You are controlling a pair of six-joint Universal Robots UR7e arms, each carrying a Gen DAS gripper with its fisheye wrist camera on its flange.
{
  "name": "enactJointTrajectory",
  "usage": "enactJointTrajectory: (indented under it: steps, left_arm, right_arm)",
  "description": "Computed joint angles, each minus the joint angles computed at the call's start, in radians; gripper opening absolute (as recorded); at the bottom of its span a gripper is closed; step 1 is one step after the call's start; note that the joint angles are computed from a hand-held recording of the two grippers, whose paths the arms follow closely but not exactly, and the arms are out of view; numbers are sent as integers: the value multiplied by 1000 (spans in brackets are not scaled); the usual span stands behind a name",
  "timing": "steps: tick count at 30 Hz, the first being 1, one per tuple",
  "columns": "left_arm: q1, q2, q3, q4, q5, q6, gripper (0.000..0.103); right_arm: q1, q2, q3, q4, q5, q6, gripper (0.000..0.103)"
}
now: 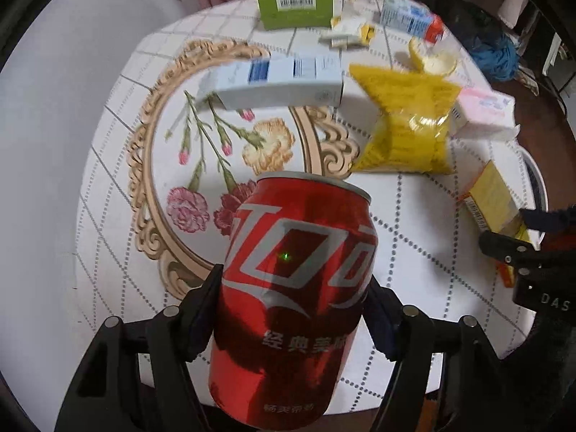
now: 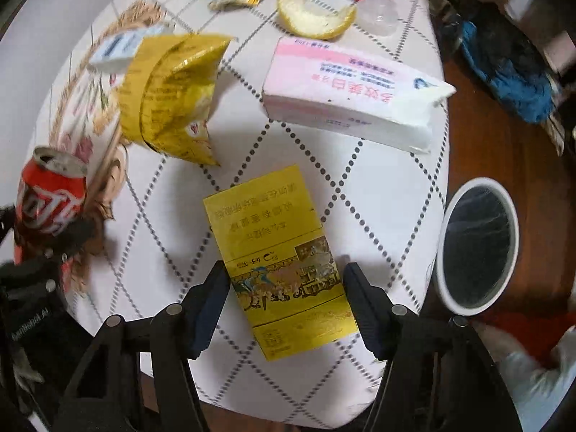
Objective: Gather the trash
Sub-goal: 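Lift the can and pack and carry both tools toward the white trash bin, then open the left tool over the bin while the right tool releases the pack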
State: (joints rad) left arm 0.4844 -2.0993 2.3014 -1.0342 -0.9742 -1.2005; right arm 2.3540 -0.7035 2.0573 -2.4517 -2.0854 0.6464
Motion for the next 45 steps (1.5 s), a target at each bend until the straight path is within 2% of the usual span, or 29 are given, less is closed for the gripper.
enactJointTrajectory:
  steps: [4,7,13,16,20,24,27,29,32,35,40,42,43,44,45]
  left_arm:
    - [-85,-5,-42,73,0,-79,68]
    - [-155,6,-71,107,-1,-138,68]
    - [-211,62,-127,78,40,-164,67]
    - [-229,103,-148,11,58,-142,68]
    - [-232,198,-159,-171,75,-44,67]
    - [-179,340,-157,-480,44,137,67]
    - [-109,485,-156,-732,-17,281,67]
    - [-46,600,-166,-895,-89,372,67]
    - [34,756,-189,-1058,-190,450,68]
    - [103,905,-225,-1158,-276,509,68]
    - [180,1098,-298,-1216,-368,563,69]
    - [195,1138,-317,-1218,-386,572,69]
    - [200,1153,-325,-1220,-396,573,78]
    - [202,1161,-326,-1225,-403,571,93]
    - [202,1170,-329,-1226,-397,567,100]
  right_arm:
    - [47,-55,48,-82,-4,73,66]
    - [54,-130,80,-116,-16,88,65]
    - [57,-226,160,-265,-24,118,65]
    - [65,-310,193,-293,-41,145,64]
    - [39,-440,257,-325,-91,140,64]
    - [-16,-610,333,-303,-142,139,64]
    - [-91,-753,397,-249,-188,135,64]
    - [-182,-852,449,-230,-195,105,64]
    - [-330,-944,507,-245,-172,31,64]
    - [-518,-1006,562,-295,-135,-87,64]
    - [-764,-994,611,-429,-69,-252,63]
    - [-840,-972,623,-483,-44,-304,63]
    - [-879,-961,627,-503,-26,-329,63]
    - [-906,-948,629,-518,-13,-342,63]
    - [-946,-938,634,-543,14,-358,63]
